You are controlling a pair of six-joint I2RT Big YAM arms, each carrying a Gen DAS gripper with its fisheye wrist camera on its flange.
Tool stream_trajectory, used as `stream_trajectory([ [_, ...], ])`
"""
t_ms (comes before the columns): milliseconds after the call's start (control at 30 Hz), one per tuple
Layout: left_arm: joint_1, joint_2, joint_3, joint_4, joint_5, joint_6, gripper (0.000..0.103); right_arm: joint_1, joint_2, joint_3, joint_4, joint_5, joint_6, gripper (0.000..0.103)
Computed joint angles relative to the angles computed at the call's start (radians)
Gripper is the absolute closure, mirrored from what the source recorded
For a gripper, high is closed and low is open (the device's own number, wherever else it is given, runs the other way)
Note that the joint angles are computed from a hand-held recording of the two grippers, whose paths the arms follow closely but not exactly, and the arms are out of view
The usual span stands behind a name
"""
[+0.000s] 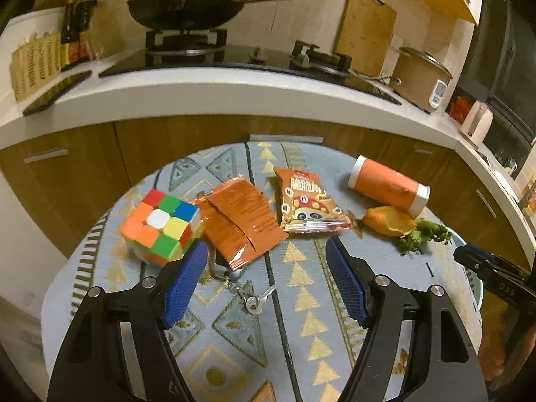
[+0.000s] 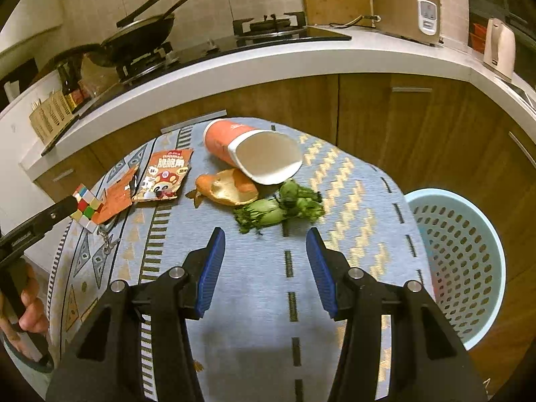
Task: Collect trash
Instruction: 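Move both tools back over the table toward the remaining items, then grasp the orange paper wrapper with the left tool while the right tool grasps the orange paper cup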
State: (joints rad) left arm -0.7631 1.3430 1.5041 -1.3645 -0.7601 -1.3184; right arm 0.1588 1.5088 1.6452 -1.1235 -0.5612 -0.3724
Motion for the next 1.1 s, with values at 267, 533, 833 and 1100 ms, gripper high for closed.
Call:
stream_trajectory([
  [267,0.111,0.023,-0.013,0.111,0.082,0.147,0.036,0.026,0.020,0.028,0.007,0.021,0.004,0.056],
  [533,0.197,0.154,0.091,-0.064,0.140,0.126,0.043,0.044,0.042,0.052,0.007,0.033,0.004,0.055],
  [833,0.198,0.220,0.147,-0.133,0.100,0.168,0.050,0.098,0.040,0.073,0.019,0.021,-0.024,0.053],
  [1100,0.164,0.251,0.154,-0.138,0.034,0.185,0.071,0.108,0.113,0.169,0.079,0.082,0.015,0.035],
])
